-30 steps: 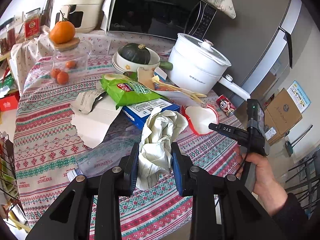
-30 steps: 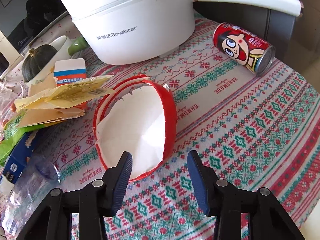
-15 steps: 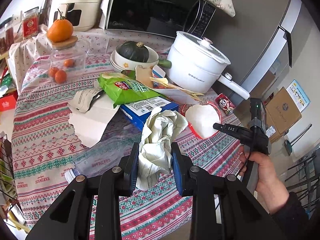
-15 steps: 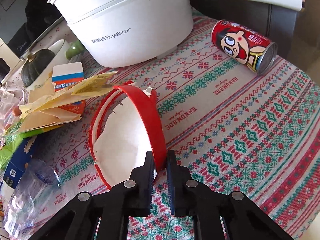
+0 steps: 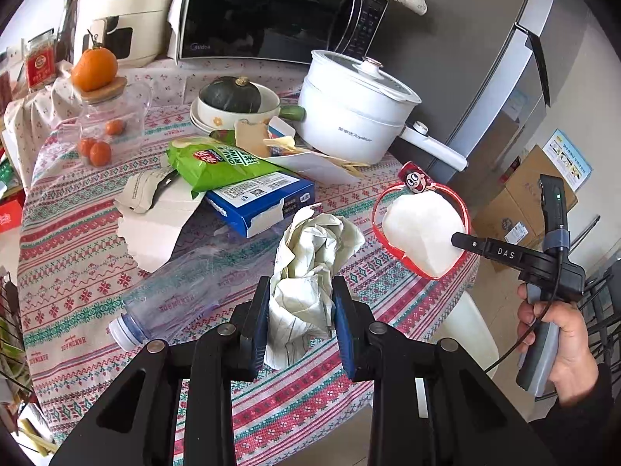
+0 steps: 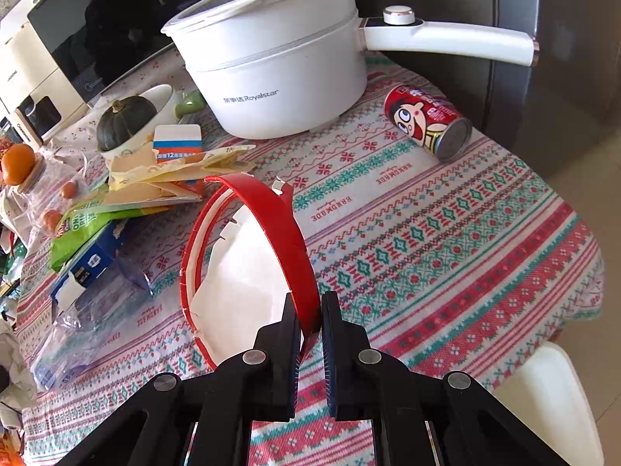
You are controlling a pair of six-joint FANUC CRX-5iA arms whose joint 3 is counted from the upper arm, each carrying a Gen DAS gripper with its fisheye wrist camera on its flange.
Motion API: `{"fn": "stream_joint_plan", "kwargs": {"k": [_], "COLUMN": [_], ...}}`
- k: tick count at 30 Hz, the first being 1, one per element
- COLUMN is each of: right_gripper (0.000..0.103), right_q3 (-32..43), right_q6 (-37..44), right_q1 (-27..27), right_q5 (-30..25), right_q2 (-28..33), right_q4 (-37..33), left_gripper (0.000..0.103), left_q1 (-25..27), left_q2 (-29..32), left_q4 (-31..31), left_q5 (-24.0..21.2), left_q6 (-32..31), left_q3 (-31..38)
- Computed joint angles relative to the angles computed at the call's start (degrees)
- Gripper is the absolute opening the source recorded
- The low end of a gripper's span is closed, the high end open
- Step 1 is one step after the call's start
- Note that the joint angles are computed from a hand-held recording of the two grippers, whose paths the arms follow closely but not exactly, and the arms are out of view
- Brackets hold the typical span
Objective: Collect trash
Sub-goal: 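Carry the paper bowl and crumpled paper to the bin and release both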
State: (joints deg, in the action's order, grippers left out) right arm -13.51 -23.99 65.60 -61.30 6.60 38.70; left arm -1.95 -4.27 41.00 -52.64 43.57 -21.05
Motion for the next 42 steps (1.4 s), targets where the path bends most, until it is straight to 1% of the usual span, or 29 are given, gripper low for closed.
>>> {"fn": "stream_joint_plan", "kwargs": {"k": [10, 21, 35, 42], "right_gripper": [0.008, 0.009, 0.009, 0.009], "right_q3": [-0.1, -4.7, -11.2, -14.1], "right_q6": [-1.3, -7.2, -15.1, -19.6], "right_q1": [6.2, 12.4, 20.3, 24.4], "right_q5": [-5.8, -11.0, -18.4, -20.6], "right_q2": [-2.7, -7.6, -14.5, -17.4], "right_q4": [-0.8, -2.3, -7.1, -10.2], "left_gripper": [0.031, 0.031, 0.032, 0.032], "left_q1": [-2.6, -6.9, -16.5, -22.1], "left_q2": [-1.7, -1.2, 0.4, 1.4], "left_q4": [-1.4, -2.6, -4.6, -5.9], "left_q5": [0.2, 0.2, 1.5, 2.5], "left_q6": [-1.6, -0.9, -0.8, -1.4], "left_q3": [-1.3, -1.3, -1.8, -2.5]}}
